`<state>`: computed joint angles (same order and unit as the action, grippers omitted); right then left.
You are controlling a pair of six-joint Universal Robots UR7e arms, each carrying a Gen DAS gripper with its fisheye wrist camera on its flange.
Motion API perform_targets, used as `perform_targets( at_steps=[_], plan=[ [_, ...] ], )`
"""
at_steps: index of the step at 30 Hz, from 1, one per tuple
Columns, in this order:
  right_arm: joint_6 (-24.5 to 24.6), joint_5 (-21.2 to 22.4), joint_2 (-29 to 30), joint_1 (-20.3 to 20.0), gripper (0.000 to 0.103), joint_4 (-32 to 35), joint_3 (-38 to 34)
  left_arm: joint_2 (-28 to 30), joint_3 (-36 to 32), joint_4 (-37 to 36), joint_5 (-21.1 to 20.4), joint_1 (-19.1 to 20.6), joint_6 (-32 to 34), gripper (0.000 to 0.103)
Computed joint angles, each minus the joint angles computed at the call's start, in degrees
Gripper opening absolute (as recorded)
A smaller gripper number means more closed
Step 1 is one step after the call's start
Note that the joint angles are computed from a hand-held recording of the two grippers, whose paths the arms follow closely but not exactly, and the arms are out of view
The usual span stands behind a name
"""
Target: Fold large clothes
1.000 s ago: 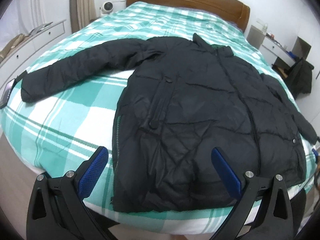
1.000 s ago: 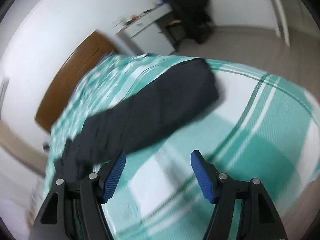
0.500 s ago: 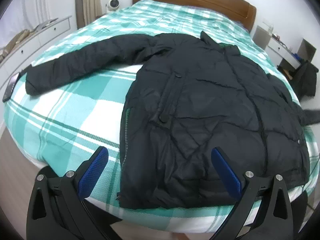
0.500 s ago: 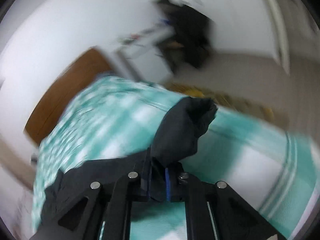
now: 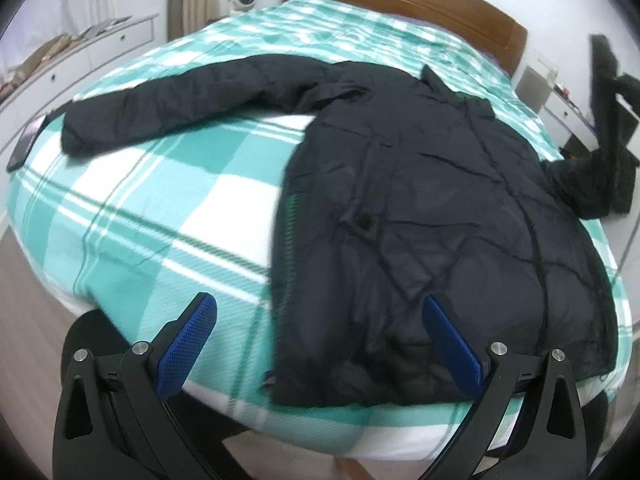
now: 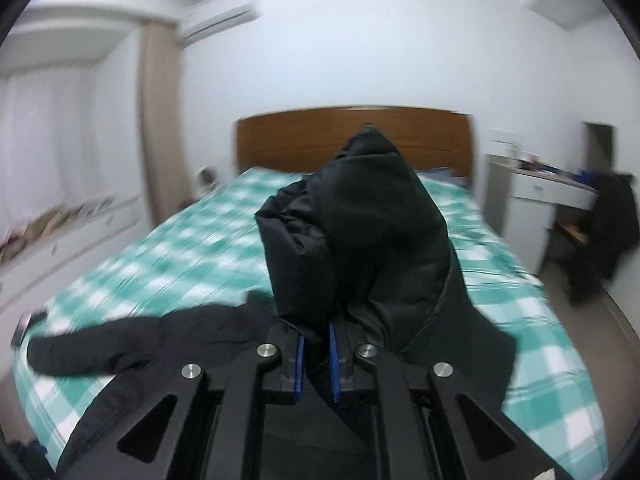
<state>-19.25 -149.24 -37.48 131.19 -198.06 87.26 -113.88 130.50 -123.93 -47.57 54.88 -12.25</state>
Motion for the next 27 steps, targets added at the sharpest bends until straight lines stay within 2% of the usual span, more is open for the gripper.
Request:
perform_targets(
  at_steps=[7,8,11,13,14,15,16,17,18,22,27],
  plan=[
    [7.65,5.25,9.89,-1.74,0.009,16.97,-7.68,-1.68,-0.45,1.06,0.79,2.31,-1.56,0.102],
    [9.89,6.12,10.77,-1.94,0.009,20.12,-7.59,-1.76,-0.49,1.32,0.94,2.60,-1.79,0.102],
    [13.27,9.53,12.68,-2.89,0.009,25.03,-7.80,-1.88,-0.58,1.63,1.14,3.18,-1.84,0.102],
    [14.32,9.45,13.71,-3.22,0.012,26.47,-7.58,-1.76,-0.62,1.57,1.33,3.52,-1.58,0.102],
    [15.47,9.88,14.02,-3.34,0.015,28.27,-7.61,-1.64,-0.66,1.67,1.41,3.69,-1.55,0.102],
    [18.15,12.48,13.66,-3.72,0.033,32.36,-7.34,-1.49,-0.70,1.82,1.44,3.80,-1.65,0.102],
    [19.77,14.30,13.91,-3.83,0.058,34.41,-7.65,-1.28,-0.77,1.94,1.40,3.95,-1.73,0.102],
    [21.83,17.69,13.20,-4.04,0.069,35.56,-6.46,-1.08,-0.85,2.06,1.30,4.11,-1.80,0.102],
    [22.54,18.68,12.93,-3.90,0.079,35.05,-5.56,-1.02,-0.92,2.49,1.22,4.06,-2.10,0.102],
    [25.58,22.05,9.17,-2.13,0.078,33.30,0.54,-0.36,-1.09,2.68,1.03,3.60,-1.88,0.102],
    [29.59,23.93,2.88,0.37,0.079,25.74,11.75,1.76,-1.91,0.33,0.53,2.04,0.81,0.102]
  ],
)
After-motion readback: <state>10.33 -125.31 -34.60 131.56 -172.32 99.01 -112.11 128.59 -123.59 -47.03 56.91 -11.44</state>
